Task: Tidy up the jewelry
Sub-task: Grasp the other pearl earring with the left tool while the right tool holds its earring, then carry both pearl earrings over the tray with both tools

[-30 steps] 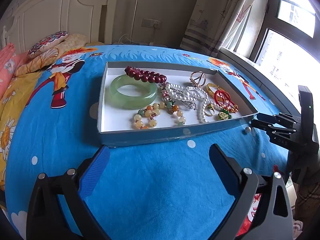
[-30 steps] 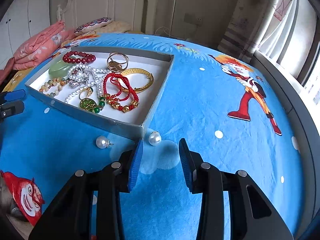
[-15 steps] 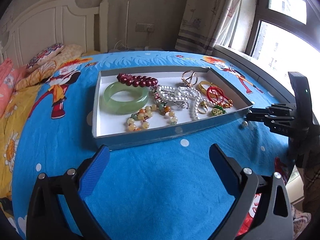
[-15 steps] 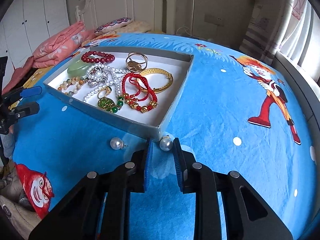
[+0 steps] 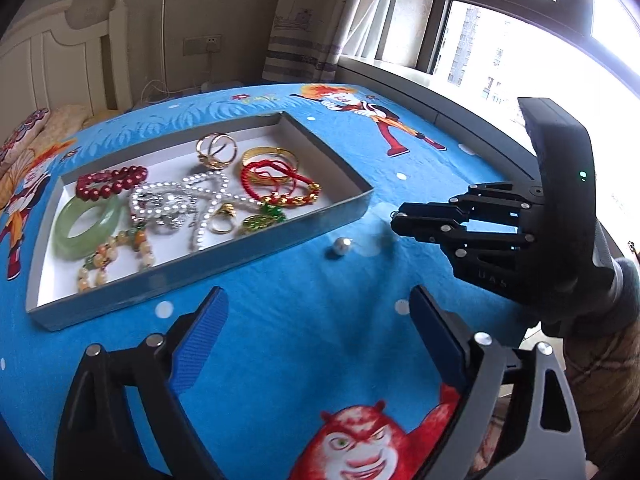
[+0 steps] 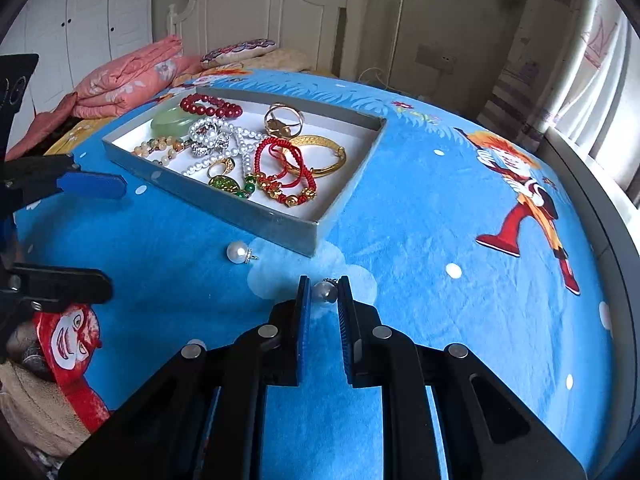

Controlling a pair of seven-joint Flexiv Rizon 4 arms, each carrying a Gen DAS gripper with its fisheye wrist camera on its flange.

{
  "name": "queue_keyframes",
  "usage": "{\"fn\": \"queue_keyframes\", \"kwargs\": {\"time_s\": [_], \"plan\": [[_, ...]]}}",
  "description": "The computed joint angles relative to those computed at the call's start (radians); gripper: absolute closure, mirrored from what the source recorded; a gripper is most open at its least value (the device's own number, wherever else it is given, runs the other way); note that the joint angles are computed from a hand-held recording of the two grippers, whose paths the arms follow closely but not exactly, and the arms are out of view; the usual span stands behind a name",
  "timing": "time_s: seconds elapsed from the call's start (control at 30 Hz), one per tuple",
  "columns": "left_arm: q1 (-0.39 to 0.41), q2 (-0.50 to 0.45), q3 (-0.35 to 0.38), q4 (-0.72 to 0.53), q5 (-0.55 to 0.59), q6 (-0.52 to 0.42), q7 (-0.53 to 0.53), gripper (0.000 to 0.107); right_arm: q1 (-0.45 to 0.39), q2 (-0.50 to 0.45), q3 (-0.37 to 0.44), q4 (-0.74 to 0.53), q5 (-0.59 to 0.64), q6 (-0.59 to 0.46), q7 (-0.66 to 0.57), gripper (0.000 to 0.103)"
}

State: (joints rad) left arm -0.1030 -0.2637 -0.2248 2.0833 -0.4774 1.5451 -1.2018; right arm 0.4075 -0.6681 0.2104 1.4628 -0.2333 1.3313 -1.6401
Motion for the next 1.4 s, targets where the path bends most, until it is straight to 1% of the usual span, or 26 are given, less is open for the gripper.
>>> {"fn": "queue_keyframes", "kwargs": {"time_s": [0.07, 0.1, 0.13, 0.17, 0.23, 0.3, 0.33, 0.4, 0.5, 0.57, 0.67, 0.87, 1.07, 1.17, 1.3, 1.4], "plan": [[-0.026, -0.029, 0.019, -0.045, 0.016, -0.04, -0.035, 0.034, -0.004, 0.012, -0.003, 0.024, 0.012, 0.027, 0.017, 0.088], [-0.049, -0.045, 0.045, -0.071, 0.042, -0.061, -0.062, 0.039, -0.009, 0.016, -0.001, 0.034, 0.018, 0.039, 0.022, 0.088], [-0.084, -0.064, 0.09, -0.104, 0.085, -0.084, -0.105, 0.049, -0.012, 0.016, 0.001, 0.037, 0.022, 0.045, 0.027, 0.088], [-0.113, -0.079, 0.13, -0.131, 0.123, -0.1, -0.154, 0.054, -0.019, 0.015, 0.008, 0.037, 0.028, 0.051, 0.031, 0.088], [-0.124, -0.103, 0.149, -0.167, 0.148, -0.119, -0.217, 0.055, -0.037, 0.01, 0.032, 0.031, 0.042, 0.056, 0.026, 0.088], [-0.158, -0.129, 0.199, -0.214, 0.213, -0.146, -0.286, 0.06, -0.047, 0.005, 0.045, 0.022, 0.052, 0.053, 0.024, 0.088], [-0.163, -0.138, 0.21, -0.231, 0.239, -0.157, -0.304, 0.064, -0.053, 0.004, 0.054, 0.019, 0.056, 0.053, 0.018, 0.088], [-0.174, -0.152, 0.229, -0.254, 0.29, -0.156, -0.337, 0.066, -0.063, 0.002, 0.068, 0.019, 0.068, 0.061, 0.009, 0.088], [-0.173, -0.163, 0.23, -0.28, 0.336, -0.169, -0.357, 0.075, -0.078, -0.001, 0.09, 0.015, 0.086, 0.066, -0.006, 0.088], [-0.178, -0.167, 0.237, -0.293, 0.367, -0.18, -0.367, 0.083, -0.08, -0.001, 0.094, 0.015, 0.092, 0.068, -0.013, 0.088], [-0.168, -0.164, 0.225, -0.291, 0.385, -0.181, -0.367, 0.093, -0.086, -0.001, 0.102, 0.018, 0.102, 0.076, -0.022, 0.088], [-0.121, -0.151, 0.168, -0.246, 0.344, -0.133, -0.331, 0.093, -0.084, -0.001, 0.099, 0.02, 0.108, 0.086, -0.026, 0.088], [-0.072, -0.124, 0.108, -0.174, 0.277, -0.044, -0.281, 0.094, -0.079, 0.003, 0.09, 0.028, 0.105, 0.1, -0.015, 0.088], [-0.075, -0.113, 0.11, -0.15, 0.264, -0.008, -0.276, 0.094, -0.075, 0.004, 0.082, 0.034, 0.1, 0.113, -0.007, 0.088], [-0.052, -0.089, 0.083, -0.107, 0.238, 0.06, -0.269, 0.094, -0.043, 0.019, 0.032, 0.07, 0.076, 0.176, 0.03, 0.088], [0.016, -0.059, 0.014, -0.05, 0.21, 0.139, -0.259, 0.093, -0.017, 0.03, -0.01, 0.1, 0.054, 0.224, 0.081, 0.088]]}}
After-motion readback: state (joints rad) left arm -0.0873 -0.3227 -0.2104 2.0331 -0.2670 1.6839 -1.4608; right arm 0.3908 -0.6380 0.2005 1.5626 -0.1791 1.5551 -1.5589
